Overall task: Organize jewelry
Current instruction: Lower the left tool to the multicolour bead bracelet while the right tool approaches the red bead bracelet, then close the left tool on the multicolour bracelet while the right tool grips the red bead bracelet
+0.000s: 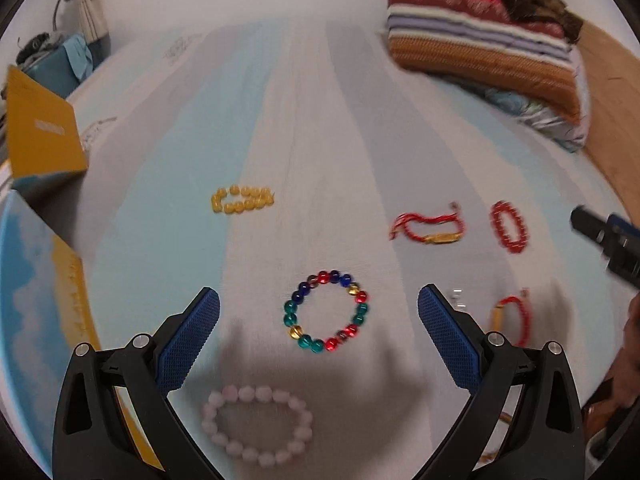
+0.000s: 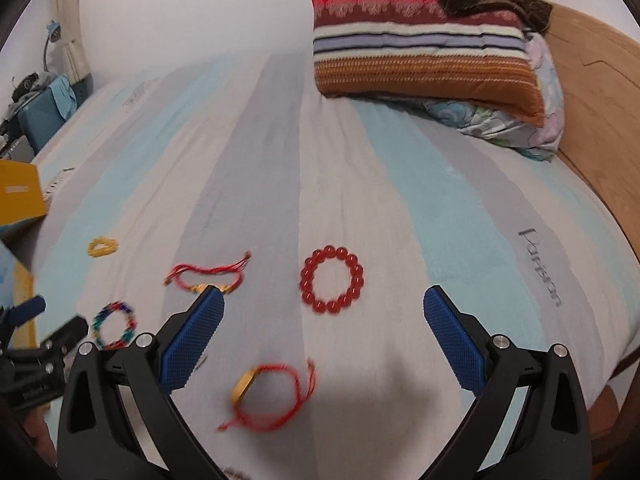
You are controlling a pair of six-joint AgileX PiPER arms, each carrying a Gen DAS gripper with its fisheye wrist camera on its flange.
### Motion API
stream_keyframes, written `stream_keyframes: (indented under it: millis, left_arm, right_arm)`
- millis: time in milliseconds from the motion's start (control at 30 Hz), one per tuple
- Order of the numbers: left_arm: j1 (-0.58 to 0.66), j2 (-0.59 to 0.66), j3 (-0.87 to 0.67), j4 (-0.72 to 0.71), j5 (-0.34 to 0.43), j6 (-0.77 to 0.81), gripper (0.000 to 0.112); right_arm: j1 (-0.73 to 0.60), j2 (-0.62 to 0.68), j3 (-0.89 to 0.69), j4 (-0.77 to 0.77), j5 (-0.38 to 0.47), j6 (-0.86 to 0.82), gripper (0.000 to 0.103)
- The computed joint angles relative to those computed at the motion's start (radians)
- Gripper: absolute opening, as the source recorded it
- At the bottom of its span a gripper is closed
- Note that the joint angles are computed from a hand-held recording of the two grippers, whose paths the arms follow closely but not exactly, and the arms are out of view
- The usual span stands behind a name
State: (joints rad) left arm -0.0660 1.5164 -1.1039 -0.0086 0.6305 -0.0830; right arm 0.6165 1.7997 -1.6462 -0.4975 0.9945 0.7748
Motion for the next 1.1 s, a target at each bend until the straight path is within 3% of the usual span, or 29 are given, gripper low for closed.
stream_keyframes:
  millis: [300, 400, 500, 667, 733, 767, 900, 1033, 1100]
  left_arm:
    - [-0.004, 0.140, -0.031, 0.065, -0.033, -0.032, 0.097]
    - [-0.011, 0.155, -0.025, 0.059, -0.039, -0.019, 0.092]
    - [-0.011, 0.174, -0.028, 0.032, -0.031, 0.010, 0.083]
    - [-0.010, 0.179, -0.027, 0.050, -0.029, -0.007, 0.060]
    - [-0.012, 0.178, -0.028, 0.046, -0.022, -0.009, 0.054]
    - [-0.008, 0.178, -0.029, 0.039, -0.019, -0.001, 0.050]
    - [-0.001, 0.178, -0.031, 0.047, -0.013, -0.004, 0.038]
    - [0.003, 0.173, -0.031, 0.039, -0.008, 0.000, 0.019]
    - [0.007, 0.169, -0.028, 0.027, -0.011, 0.012, 0.019]
  right_arm:
    - [-0.139, 0.190, -0.067, 0.161, -0.042, -0.114, 0.089]
    - [-0.156, 0.204, -0.046, 0.193, -0.062, -0.120, 0.081]
    - [-0.167, 0.216, -0.035, 0.192, -0.075, -0.107, 0.070]
    - [-0.187, 0.202, 0.011, 0.259, -0.142, -0.146, 0.038]
    - [-0.185, 0.200, 0.009, 0.275, -0.145, -0.168, 0.033]
    - [-0.183, 0.203, 0.002, 0.264, -0.136, -0.160, 0.024]
    - [-0.181, 0.222, -0.024, 0.235, -0.107, -0.132, 0.021]
    - [-0.188, 0.226, -0.021, 0.251, -0.114, -0.137, 0.025]
    - [-0.196, 0.229, -0.017, 0.254, -0.125, -0.137, 0.026]
